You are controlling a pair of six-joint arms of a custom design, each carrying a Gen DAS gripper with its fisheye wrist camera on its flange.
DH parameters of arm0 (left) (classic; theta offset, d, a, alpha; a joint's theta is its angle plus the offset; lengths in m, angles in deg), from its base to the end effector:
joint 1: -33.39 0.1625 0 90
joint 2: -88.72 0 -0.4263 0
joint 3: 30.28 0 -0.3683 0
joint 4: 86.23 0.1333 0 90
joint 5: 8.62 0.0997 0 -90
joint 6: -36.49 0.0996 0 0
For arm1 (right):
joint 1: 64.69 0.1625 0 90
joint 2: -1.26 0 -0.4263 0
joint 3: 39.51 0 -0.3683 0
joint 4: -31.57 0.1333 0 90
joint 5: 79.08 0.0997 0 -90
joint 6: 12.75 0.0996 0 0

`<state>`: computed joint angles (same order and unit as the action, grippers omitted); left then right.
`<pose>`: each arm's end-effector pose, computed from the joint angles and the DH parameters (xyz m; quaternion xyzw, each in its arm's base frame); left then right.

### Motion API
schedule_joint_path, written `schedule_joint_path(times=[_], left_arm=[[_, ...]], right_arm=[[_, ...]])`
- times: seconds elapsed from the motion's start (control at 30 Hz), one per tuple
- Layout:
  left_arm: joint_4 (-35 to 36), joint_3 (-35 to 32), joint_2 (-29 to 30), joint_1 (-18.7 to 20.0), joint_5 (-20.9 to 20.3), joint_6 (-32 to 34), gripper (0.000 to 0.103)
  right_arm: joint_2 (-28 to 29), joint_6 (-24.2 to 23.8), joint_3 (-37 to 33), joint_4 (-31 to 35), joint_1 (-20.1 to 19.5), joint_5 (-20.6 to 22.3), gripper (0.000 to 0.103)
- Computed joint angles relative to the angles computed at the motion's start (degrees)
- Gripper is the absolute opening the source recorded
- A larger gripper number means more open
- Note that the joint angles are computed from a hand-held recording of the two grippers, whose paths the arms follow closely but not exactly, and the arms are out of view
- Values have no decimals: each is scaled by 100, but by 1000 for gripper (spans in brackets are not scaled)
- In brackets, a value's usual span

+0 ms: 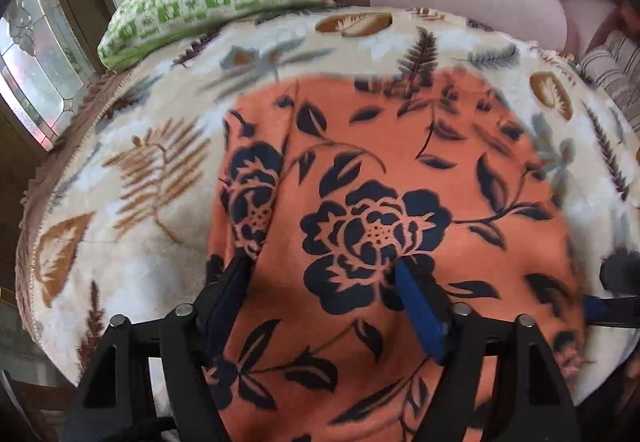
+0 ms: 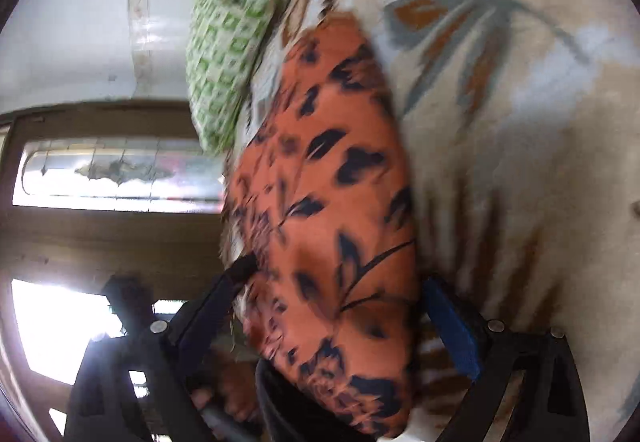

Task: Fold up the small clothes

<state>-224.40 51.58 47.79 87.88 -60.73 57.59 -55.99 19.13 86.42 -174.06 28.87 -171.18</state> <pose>-0.2536 -0.6902 0.1351 0.4295 0.8408 -0.0999 0.3140 0.1608 -0.4963 0.1829 0.2314 0.8874 -0.3845 0.1052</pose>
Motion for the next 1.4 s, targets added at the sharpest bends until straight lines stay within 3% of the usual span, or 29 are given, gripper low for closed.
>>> schedule_joint_path(times=[0.03, 0.07, 0.1, 0.17, 0.23, 0.3, 0.33, 0.4, 0.43, 0.47, 0.53, 0.67, 0.8, 0.87, 0.93, 0.97, 1.0, 1.03, 1.1, 1.13, 1.17, 1.23, 1.33, 1.4], left_arm=[[-187, 59, 18, -6, 51, 102, 81], [-214, 69, 24, -21, 99, 128, 81], [-218, 74, 25, -31, 132, 142, 81], [-167, 39, 14, -11, 88, 141, 81], [-105, -2, 10, 11, 45, 105, 81], [-166, 31, 19, 4, 68, 144, 81], [-181, 59, 18, -8, 83, 161, 81], [-255, 108, -17, -8, 72, 193, 81], [-109, 28, -24, 29, -22, 108, 81], [-54, -6, -21, 45, -63, 74, 81], [-57, -11, -17, 48, -75, 85, 81], [-95, 3, -15, 50, -84, 78, 81], [13, -56, -12, 70, -136, 34, 81], [1, -59, -9, 72, -132, 50, 81], [29, -90, 0, 88, -156, 30, 81], [41, -104, 2, 97, -177, 35, 81], [18, -93, 3, 97, -189, 47, 82], [-7, -85, 11, 98, -197, 59, 82], [8, -91, 28, 84, -165, 42, 83], [121, -136, -4, 89, -239, -38, 82], [297, -207, -55, 115, -392, -141, 82], [604, -329, -234, 190, -737, -506, 82], [455, -97, -747, 363, -1299, -783, 82], [714, -84, -980, 541, -1613, -1103, 82]], right_arm=[[34, -81, -143, 336, 95, -240, 85], [67, -214, -283, 717, 178, -493, 63], [112, -333, -396, 981, 275, -816, 49], [107, -359, -428, 982, 421, -1053, 34], [96, -531, -539, 1035, 783, -1605, 31], [154, -763, -717, 1449, 957, -2048, 31], [222, -690, -709, 1584, 803, -1982, 31], [101, -354, -382, 1135, 472, -1268, 38], [17, -300, -298, 1030, 432, -1078, 47], [-92, -355, -254, 904, 500, -1116, 68], [-191, -610, -224, 532, 634, -1378, 83], [-360, -635, -501, 511, 309, -1150, 85], [-144, -404, -1031, 1073, -186, -728, 85], [8, -533, -1352, 1384, -285, -386, 82], [21, -907, -1588, 1753, -18, -843, 66], [33, -1103, -1669, 1818, 105, -1029, 46], [46, -1238, -1714, 1839, 236, -1298, 37], [101, -1307, -1753, 1837, 330, -1709, 36], [197, -1174, -1725, 2045, 205, -1997, 41], [189, -993, -1629, 1881, 112, -1809, 55], [160, -865, -1507, 1573, 93, -1643, 61], [121, -908, -1468, 1390, 302, -1862, 74], [117, -1387, -1433, 1144, 828, -2616, 75], [132, -1547, -1395, 999, 1024, -2454, 75]])
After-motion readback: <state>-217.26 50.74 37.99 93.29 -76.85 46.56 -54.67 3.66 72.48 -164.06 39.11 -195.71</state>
